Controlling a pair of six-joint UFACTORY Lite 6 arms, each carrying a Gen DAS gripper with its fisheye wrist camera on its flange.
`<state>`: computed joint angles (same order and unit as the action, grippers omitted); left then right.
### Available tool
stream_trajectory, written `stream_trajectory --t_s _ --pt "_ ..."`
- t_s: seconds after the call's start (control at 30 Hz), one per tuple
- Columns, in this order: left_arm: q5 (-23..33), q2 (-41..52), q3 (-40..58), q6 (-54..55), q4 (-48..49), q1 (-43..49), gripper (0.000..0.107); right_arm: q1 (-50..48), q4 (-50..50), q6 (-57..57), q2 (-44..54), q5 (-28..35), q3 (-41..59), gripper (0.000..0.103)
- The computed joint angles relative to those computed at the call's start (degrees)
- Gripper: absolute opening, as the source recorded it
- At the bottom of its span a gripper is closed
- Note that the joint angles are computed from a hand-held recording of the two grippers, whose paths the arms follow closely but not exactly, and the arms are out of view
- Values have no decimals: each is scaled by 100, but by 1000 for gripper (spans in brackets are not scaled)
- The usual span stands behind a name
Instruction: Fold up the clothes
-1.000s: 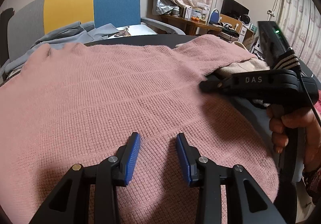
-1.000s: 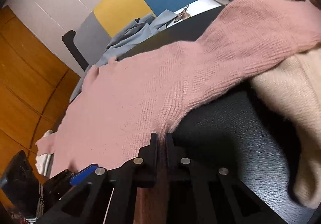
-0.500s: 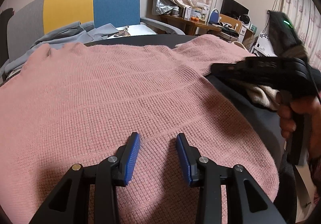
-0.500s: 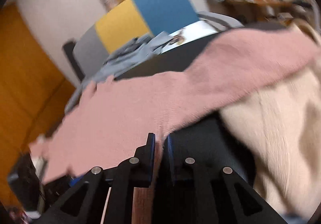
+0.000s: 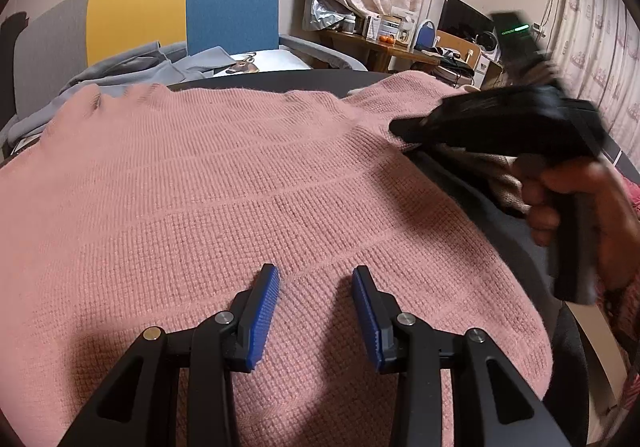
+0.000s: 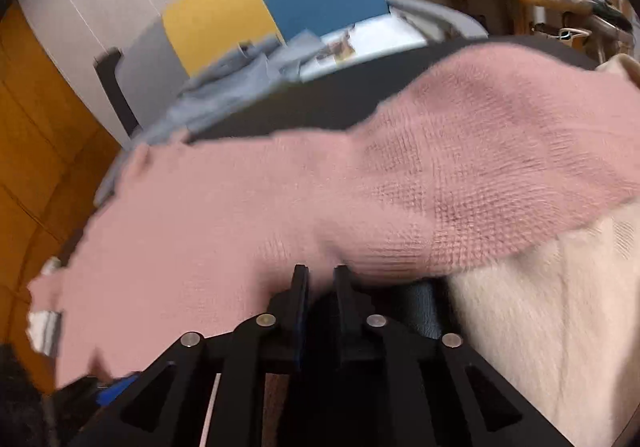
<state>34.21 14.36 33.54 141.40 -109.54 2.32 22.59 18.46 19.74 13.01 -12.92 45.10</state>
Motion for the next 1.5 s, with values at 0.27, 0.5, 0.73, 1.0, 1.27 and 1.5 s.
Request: stream_trajectory --t_s 0.27,0.5,0.73,1.0,1.27,1.5 --pt "-274 -434 -151 -167 619 203 39 1097 2972 -3076 397 -156 169 7" --pt "153 -1097 -509 -128 1297 2087 39 1821 4695 -3807 -638 -772 -295 11" --pt "36 305 1139 -997 1658 3440 39 2948 7298 -6945 1675 -1195 2050 23" --pt "1156 1980 3102 -1254 3180 5313 30 3046 6613 -6040 1748 -1383 1768 23" --pt "1454 3052 4772 -1823 3712 6191 33 2813 6393 -5988 1936 -1259 1974 23" --pt "1877 1526 2893 -699 3156 6260 32 3033 6599 -6034 1160 -963 1688 28"
